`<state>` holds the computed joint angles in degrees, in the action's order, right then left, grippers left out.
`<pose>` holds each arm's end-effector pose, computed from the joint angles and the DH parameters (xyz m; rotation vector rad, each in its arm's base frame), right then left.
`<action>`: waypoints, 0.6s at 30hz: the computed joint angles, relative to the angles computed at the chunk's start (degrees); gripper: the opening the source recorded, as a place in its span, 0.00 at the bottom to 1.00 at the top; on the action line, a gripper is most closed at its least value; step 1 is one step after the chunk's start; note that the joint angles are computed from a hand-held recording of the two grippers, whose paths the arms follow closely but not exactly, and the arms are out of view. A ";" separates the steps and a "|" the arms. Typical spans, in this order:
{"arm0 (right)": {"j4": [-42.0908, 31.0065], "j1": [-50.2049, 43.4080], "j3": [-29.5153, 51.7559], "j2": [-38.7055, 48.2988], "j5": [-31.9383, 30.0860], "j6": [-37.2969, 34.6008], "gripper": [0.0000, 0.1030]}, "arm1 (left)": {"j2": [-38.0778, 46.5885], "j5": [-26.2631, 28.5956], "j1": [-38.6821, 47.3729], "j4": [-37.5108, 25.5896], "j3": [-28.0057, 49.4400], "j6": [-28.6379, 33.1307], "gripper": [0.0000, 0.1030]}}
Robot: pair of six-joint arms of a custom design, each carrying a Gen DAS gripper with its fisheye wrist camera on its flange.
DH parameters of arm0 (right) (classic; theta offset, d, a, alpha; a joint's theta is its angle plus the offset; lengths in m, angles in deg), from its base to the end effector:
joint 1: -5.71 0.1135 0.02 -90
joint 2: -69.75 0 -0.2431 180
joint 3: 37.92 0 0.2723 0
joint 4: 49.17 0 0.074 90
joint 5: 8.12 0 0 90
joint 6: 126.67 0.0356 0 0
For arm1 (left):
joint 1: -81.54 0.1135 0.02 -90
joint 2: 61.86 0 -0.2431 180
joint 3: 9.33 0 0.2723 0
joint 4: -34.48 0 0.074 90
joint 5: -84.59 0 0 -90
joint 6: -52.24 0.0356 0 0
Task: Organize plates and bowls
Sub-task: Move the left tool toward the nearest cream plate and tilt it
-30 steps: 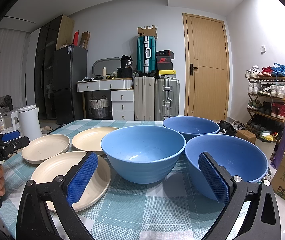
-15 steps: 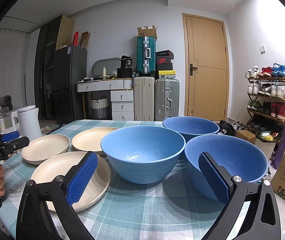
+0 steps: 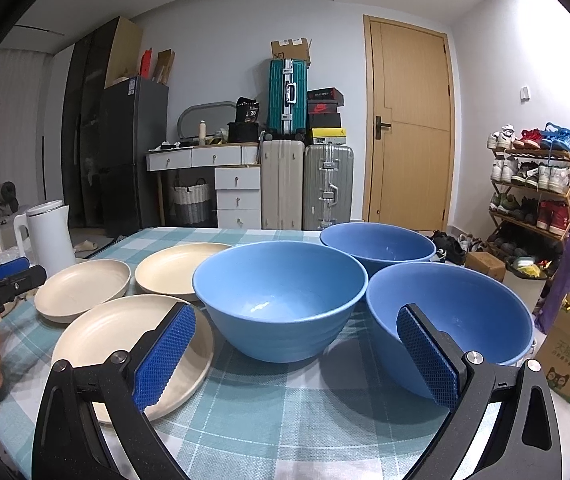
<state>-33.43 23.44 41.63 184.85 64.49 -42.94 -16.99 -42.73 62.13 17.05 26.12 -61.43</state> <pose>0.4218 0.1460 0.1387 -0.5985 1.8274 0.4251 0.2030 -0.0486 0.1942 -0.4650 1.8854 0.1682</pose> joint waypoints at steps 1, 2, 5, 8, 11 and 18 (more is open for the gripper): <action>-0.88 0.10 0.37 -0.25 0.10 -0.19 1.00 | 0.35 0.24 0.43 -0.48 0.41 0.06 0.99; -1.74 0.21 0.63 -0.60 0.06 -0.31 1.00 | 1.58 0.05 0.42 -0.58 1.21 -0.27 0.99; -3.70 0.49 1.28 -1.50 -0.79 -0.26 1.00 | 0.34 -0.59 0.37 -2.58 1.82 -0.96 0.99; -6.07 0.89 1.98 -2.53 -2.02 -0.41 1.00 | -1.26 -1.70 -0.04 -5.47 2.88 -1.19 0.99; -8.04 1.59 2.67 -3.18 -2.79 -0.41 1.00 | -2.54 -0.90 0.64 -9.70 5.00 -2.31 0.99; -14.65 3.71 6.60 -4.02 -3.86 -0.17 1.00 | -6.83 2.30 4.05 -18.73 9.57 -3.73 0.99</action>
<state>-48.07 27.16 48.23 180.83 60.63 -43.11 -23.83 -40.43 66.18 -1.68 35.69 -65.16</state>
